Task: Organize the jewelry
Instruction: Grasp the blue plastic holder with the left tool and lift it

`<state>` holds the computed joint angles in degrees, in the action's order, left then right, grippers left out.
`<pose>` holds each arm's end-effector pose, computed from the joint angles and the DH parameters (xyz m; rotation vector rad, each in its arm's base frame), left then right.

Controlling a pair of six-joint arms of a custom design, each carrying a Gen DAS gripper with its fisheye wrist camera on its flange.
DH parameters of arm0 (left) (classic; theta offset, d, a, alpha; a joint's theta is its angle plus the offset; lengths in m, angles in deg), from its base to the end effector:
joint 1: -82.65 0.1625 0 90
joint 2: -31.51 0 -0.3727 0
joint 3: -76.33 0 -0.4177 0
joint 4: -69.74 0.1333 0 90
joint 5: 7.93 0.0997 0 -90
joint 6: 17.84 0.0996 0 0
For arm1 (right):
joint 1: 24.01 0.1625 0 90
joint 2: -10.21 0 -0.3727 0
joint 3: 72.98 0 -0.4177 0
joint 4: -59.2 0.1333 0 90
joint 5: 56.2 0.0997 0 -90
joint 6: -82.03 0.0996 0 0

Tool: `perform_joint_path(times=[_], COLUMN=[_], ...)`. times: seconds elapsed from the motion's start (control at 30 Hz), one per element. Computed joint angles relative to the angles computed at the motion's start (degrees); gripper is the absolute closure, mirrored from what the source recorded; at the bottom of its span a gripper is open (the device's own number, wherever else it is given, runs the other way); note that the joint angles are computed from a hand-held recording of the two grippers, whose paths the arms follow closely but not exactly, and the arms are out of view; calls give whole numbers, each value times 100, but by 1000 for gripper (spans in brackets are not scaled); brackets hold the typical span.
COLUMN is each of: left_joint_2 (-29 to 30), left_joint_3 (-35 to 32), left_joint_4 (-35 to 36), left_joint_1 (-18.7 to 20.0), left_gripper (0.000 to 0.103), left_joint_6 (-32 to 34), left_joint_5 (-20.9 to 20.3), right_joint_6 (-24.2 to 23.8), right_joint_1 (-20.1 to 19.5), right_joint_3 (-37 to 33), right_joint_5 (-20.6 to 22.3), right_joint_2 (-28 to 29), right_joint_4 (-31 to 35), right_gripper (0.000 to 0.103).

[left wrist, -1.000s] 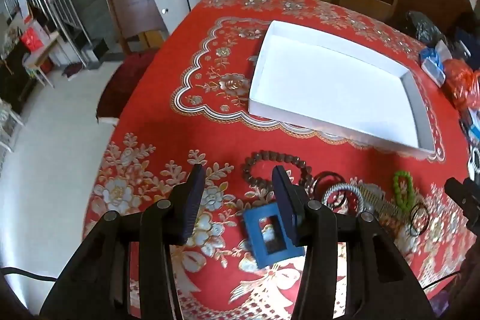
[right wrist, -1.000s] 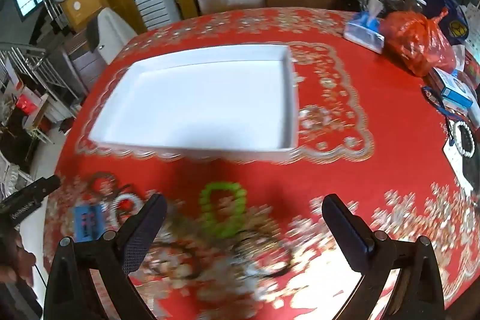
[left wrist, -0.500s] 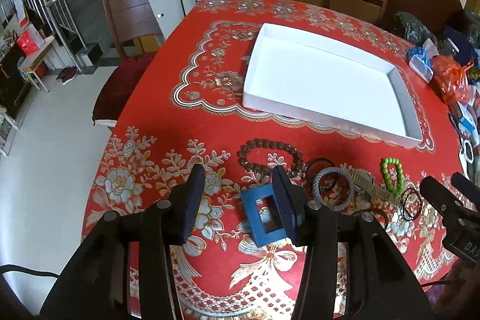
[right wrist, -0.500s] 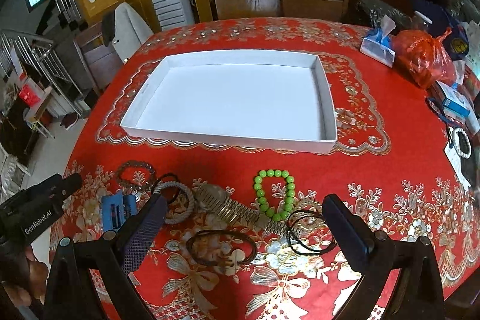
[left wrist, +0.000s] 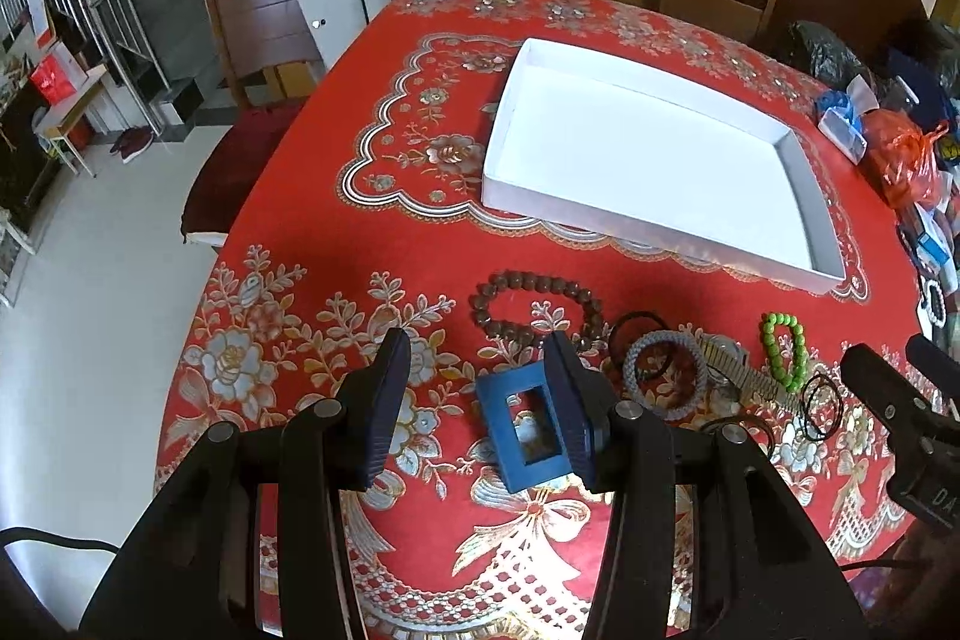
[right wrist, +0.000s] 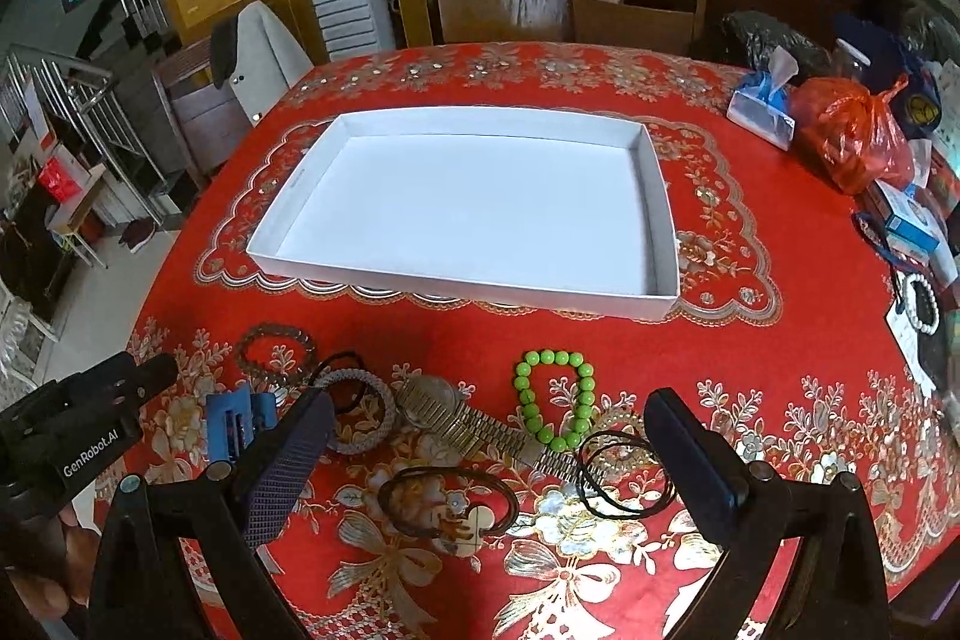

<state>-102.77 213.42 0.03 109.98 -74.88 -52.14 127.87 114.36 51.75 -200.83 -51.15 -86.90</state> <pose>-0.1028 -0.2835 0.3059 0.3162 2.3241 -0.6136 0.3765 -0.2650 0.0464 0.1259 -2.2913 0.7686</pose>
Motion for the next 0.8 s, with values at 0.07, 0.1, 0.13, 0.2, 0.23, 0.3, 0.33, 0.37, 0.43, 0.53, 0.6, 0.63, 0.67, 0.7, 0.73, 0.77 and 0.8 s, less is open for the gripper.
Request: perform_joint_path(times=[0.07, 0.1, 0.13, 0.2, 0.23, 0.3, 0.33, 0.37, 0.43, 0.53, 0.6, 0.63, 0.67, 0.7, 0.73, 0.77, 0.8], left_joint_2=[0, 2, -4, -6, -3, -8, -9, -20, -25, -51, 26, 61, 80, 70, 51, 45, 48], left_joint_3=[6, 3, 11, 12, 9, 7, 6, 8, 2, 25, 7, 0, -3, -3, 1, -6, -24], left_joint_4=[0, -5, -2, 5, 9, 62, 78, 85, 124, 110, 74, 47, 37, 43, 49, 51, 58], left_joint_1=[-13, -8, -8, -10, -15, -45, -50, -52, -62, -78, -34, -5, 13, 22, 30, 59, 103], left_gripper=[57, 57, 57, 57, 57, 57, 57, 57, 57, 57, 57, 57, 57, 57, 57, 57, 57], left_joint_6=[10, 13, -7, -28, -33, -84, -101, -110, -142, -134, -93, -59, -39, -29, -24, -14, -9], left_joint_5=[-1, -10, -12, -25, -27, -9, -11, -23, -40, -11, -34, -49, -51, -49, -53, -62, -68], right_joint_6=[-28, -36, -51, -70, -83, -62, -61, -65, -83, -211, -282, -309, -321, -332, -360, -382, -393], right_joint_1=[4, 5, 6, 8, 7, 1, -5, -17, -28, 1, -17, -18, -13, -11, -19, -25, -31], right_joint_3=[0, -6, -1, 5, 3, -9, -1, 9, 9, 26, 12, 6, -1, 6, 18, 32, 48], right_joint_5=[-5, 0, 13, 26, 24, 18, 34, 68, 123, 121, 185, 181, 154, 135, 154, 174, 194], right_joint_2=[2, 10, 5, 0, 2, 8, 4, -1, 2, 28, 33, 37, 46, 41, 34, 27, 20], right_joint_4=[2, -10, -37, -77, -85, -23, -25, -39, -51, -187, -192, -208, -225, -253, -299, -333, -361], right_gripper=[0, 0, 0, 0, 0, 0, 0, 0, 0, 0, 0, 0, 0, 0, 0, 0, 0])
